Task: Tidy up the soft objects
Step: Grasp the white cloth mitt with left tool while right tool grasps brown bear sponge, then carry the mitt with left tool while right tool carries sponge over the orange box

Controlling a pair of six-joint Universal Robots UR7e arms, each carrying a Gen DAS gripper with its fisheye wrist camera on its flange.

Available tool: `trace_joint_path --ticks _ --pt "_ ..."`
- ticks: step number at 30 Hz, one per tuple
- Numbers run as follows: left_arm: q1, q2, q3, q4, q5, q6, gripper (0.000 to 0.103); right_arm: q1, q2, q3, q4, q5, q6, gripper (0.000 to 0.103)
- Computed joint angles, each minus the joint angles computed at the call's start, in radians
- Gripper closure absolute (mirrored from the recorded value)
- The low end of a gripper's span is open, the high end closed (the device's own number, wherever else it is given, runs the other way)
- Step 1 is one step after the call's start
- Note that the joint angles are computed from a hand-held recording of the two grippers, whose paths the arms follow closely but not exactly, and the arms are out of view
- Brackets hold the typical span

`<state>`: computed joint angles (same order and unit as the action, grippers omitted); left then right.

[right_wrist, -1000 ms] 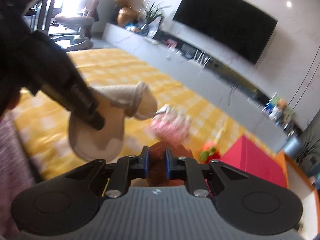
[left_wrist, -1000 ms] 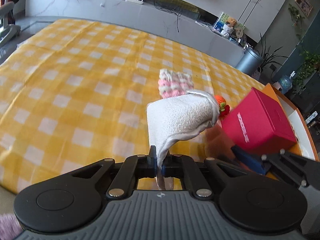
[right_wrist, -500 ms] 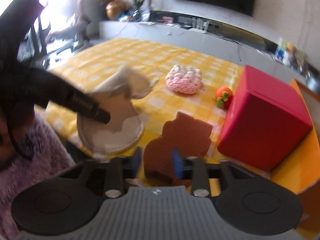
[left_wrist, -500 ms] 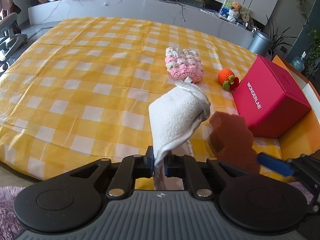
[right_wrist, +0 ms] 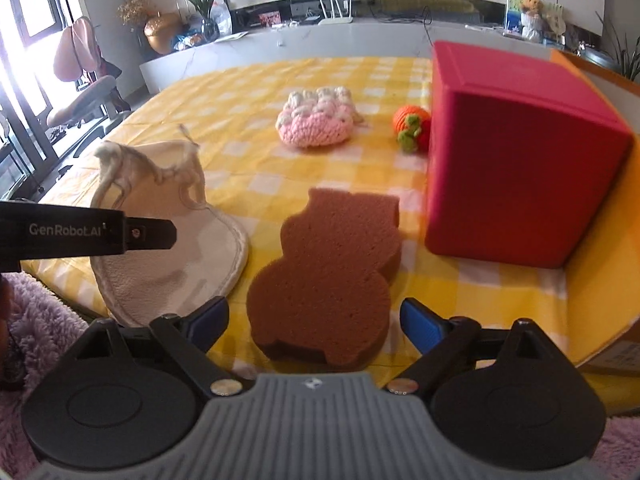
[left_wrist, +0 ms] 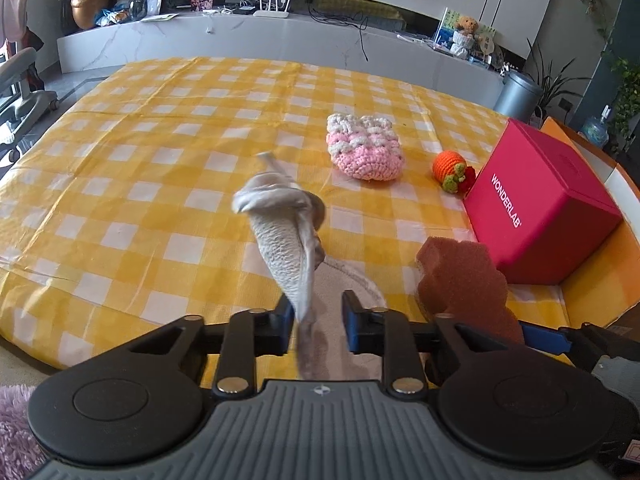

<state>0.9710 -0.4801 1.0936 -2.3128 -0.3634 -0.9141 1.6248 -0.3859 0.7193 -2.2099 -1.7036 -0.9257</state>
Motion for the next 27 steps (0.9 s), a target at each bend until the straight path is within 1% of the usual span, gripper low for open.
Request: trace_joint_path --ticks 1,3,4,7,11,13,14,17,19,21,23,27 --pt "0.002 0.001 -0.008 0.029 -0.004 -0.015 0.091 0.0 0.002 0.001 -0.004 -0.004 -0.002 0.012" --pt "0.007 0.0 -0.018 0.073 -0.018 -0.038 0.093 0.003 0.002 0.004 -0.008 -0.012 -0.012 0.015" --pt "0.009 0.001 -0.024 0.092 -0.024 -0.049 0.096 0.003 0.004 0.002 -0.004 -0.015 -0.016 0.018" --pt "0.015 0.003 -0.052 0.192 -0.036 -0.112 0.097 0.006 0.007 0.006 -0.019 -0.032 -0.036 0.027" --pt "0.016 0.009 -0.081 0.287 -0.037 -0.159 0.098 0.002 0.006 -0.001 -0.012 -0.018 -0.036 0.031" --pt "0.014 0.009 -0.081 0.289 -0.028 -0.159 0.098 0.001 0.0 0.005 -0.012 -0.013 -0.037 0.032" --pt "0.011 0.007 -0.071 0.262 -0.02 -0.143 0.098 0.0 -0.002 0.005 -0.008 -0.006 -0.036 0.032" --pt "-0.004 0.0 -0.015 0.081 0.012 -0.025 0.098 -0.002 -0.014 0.012 0.0 0.017 -0.043 0.033" --pt "-0.016 0.001 0.005 0.004 0.04 0.027 0.098 -0.003 -0.025 0.02 -0.004 0.032 -0.048 0.033" --pt "-0.028 0.008 0.017 -0.099 0.061 0.104 0.098 -0.004 -0.036 0.025 -0.002 0.048 -0.046 0.033" --pt "-0.039 0.014 0.021 -0.155 0.077 0.147 0.098 -0.005 -0.045 0.03 -0.001 0.059 -0.041 0.033" --pt "-0.063 0.018 0.03 -0.211 0.09 0.192 0.098 -0.006 -0.072 0.051 -0.01 0.083 -0.039 0.033"
